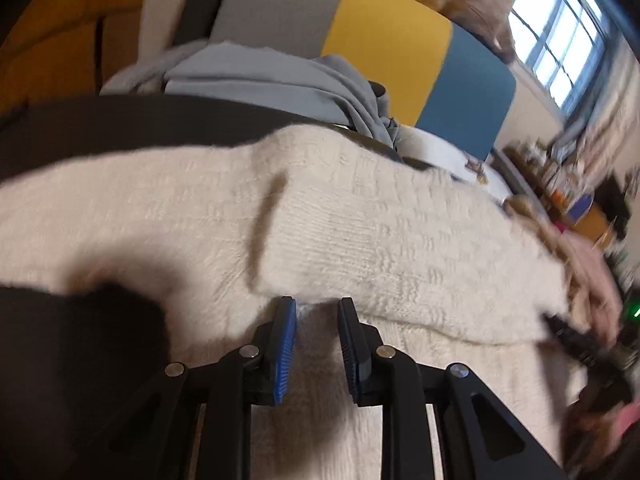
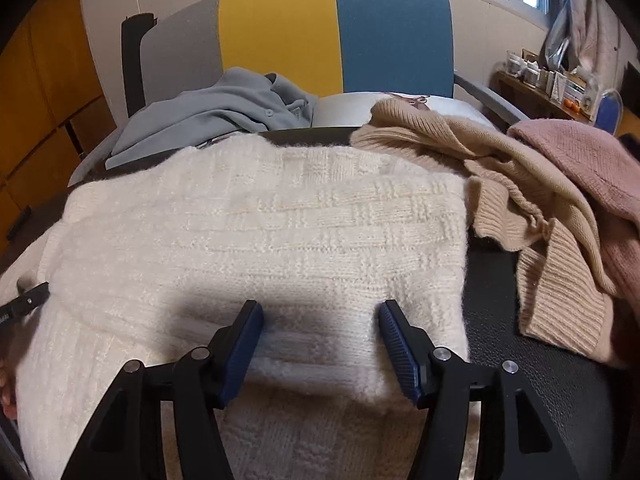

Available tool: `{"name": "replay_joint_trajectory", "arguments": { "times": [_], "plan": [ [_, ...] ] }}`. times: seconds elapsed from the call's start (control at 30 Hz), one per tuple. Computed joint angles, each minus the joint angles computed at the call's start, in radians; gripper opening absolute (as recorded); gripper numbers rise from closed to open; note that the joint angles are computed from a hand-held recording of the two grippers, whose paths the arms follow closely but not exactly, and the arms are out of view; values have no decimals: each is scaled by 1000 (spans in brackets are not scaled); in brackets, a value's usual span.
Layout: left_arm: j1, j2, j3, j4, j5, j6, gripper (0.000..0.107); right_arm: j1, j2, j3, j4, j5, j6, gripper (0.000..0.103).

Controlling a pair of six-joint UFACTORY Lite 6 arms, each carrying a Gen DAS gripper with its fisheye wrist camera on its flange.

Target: Fold clothes

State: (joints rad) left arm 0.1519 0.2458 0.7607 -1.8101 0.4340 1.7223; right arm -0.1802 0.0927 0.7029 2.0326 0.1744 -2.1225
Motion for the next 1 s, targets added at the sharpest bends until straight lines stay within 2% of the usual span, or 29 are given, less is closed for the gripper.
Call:
{"name": "replay_joint_trajectory", "arguments": {
  "times": [0.07, 0.13, 0.2, 0.27, 0.4, 0.5, 0.67, 0.9, 1.0],
  "plan": [
    [174, -3, -28, 148, 184, -104, 22, -14, -19, -17, -20, 12, 11, 64],
    [384, -30, -82, 210, 293, -193, 22, -20, -15, -20, 0, 24, -10, 64],
    [593, -17, -77, 273, 350, -225, 22, -4, 6, -3, 65, 18, -64, 64],
    [797, 55, 9, 383, 406, -249, 23, 5, 14, 2, 115, 12, -109, 64],
    [1058, 308, 372, 521, 426, -438, 26, 9, 6, -6, 159, 5, -154, 65],
    [1109, 490, 659, 607, 429, -613, 30, 11, 2, -8, 169, 0, -166, 65],
    [1099, 743, 1031, 729, 515, -861, 35, 10, 6, -7, 175, 1, -172, 66],
    [1029, 848, 1160, 663, 504, -991, 36, 13, 10, -1, 161, -6, -156, 66],
    [1013, 851, 1166, 655, 488, -1012, 36, 67, 0, 26, 243, -104, -213, 66]
  ]
}}
